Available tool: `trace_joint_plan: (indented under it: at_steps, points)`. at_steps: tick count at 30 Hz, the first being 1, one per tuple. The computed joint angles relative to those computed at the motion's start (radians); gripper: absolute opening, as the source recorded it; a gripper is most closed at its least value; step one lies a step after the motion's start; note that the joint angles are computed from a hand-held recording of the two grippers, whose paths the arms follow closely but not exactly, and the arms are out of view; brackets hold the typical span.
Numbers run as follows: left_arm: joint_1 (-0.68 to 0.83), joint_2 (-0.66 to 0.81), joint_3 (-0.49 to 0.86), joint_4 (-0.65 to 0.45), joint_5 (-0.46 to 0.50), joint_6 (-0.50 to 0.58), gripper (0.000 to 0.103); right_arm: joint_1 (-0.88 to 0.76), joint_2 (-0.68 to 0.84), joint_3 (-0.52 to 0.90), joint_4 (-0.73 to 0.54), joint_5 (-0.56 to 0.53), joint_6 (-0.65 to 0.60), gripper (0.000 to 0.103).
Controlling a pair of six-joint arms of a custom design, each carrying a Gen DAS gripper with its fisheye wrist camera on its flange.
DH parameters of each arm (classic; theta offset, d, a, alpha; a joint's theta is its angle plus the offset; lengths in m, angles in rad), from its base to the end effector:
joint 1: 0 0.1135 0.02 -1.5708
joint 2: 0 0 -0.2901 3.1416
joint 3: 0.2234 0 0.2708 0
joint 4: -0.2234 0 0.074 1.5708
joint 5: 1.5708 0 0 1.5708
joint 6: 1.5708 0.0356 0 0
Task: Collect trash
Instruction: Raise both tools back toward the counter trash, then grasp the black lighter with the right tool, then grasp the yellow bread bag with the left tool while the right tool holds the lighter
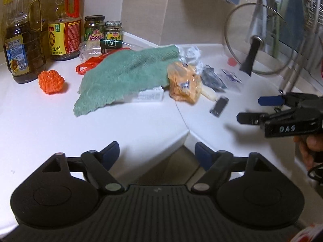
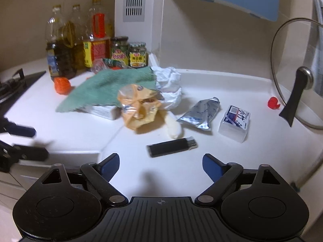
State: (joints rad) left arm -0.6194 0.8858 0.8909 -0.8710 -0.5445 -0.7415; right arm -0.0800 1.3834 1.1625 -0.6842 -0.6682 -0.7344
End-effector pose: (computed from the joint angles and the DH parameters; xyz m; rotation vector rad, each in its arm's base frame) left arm 0.1474 -0.0825 0.3199 -0.3709 2.2502 -0.0327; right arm 0.3005 -0.0020 0.3190 -0.9798 2.0459 0.4095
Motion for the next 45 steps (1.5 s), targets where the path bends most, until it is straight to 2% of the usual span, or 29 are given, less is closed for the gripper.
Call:
trace_joint_plan:
  at_steps: [2,9,11,17,21,23,28,33,36,38,40,42,44,45]
  points:
    - [0.03,0.024,0.008,0.021,0.012,0.013,0.08,0.014,0.059,0.036,0.004,0.002,-0.019,0.093]
    - [0.099,0.108,0.033,0.067,0.016,0.02,0.086,0.06,0.236,0.153,0.007,0.012,-0.076,0.094]
    - [0.111,0.126,0.04,0.072,0.006,0.019,0.089,0.07,0.278,0.187,-0.009,0.011,-0.088,0.094]
    - [0.142,0.165,0.056,0.088,-0.005,0.006,0.089,0.075,0.362,0.271,-0.078,-0.011,-0.114,0.094]
    - [0.148,0.194,0.067,0.1,-0.008,-0.001,0.089,0.064,0.388,0.3,-0.108,-0.033,-0.127,0.093]
    - [0.15,0.212,0.072,0.116,-0.006,-0.002,0.089,0.057,0.384,0.297,-0.1,-0.049,-0.14,0.081]
    - [0.16,0.279,0.101,0.176,0.02,0.028,0.089,0.032,0.37,0.3,-0.116,-0.064,-0.145,0.081]
    - [0.166,0.373,0.156,0.251,0.027,0.092,0.089,-0.021,0.331,0.282,-0.098,-0.088,-0.088,0.081]
    - [0.174,0.434,0.19,0.305,0.044,0.124,0.083,-0.05,0.319,0.282,-0.087,-0.094,-0.058,0.081]
    - [0.175,0.478,0.218,0.325,0.053,0.151,0.076,-0.065,0.317,0.286,-0.081,-0.095,-0.041,0.081]
    - [0.179,0.518,0.24,0.338,0.067,0.17,0.074,-0.078,0.317,0.287,-0.073,-0.096,-0.028,0.081]
    - [0.179,0.558,0.268,0.323,0.061,0.17,0.066,-0.091,0.318,0.286,-0.064,-0.099,-0.015,0.081]
    - [0.18,0.591,0.293,0.296,0.045,0.16,0.047,-0.1,0.318,0.285,-0.061,-0.1,-0.008,0.081]
    - [0.182,0.593,0.29,0.3,0.047,0.155,0.047,-0.103,0.318,0.284,-0.061,-0.102,-0.005,0.081]
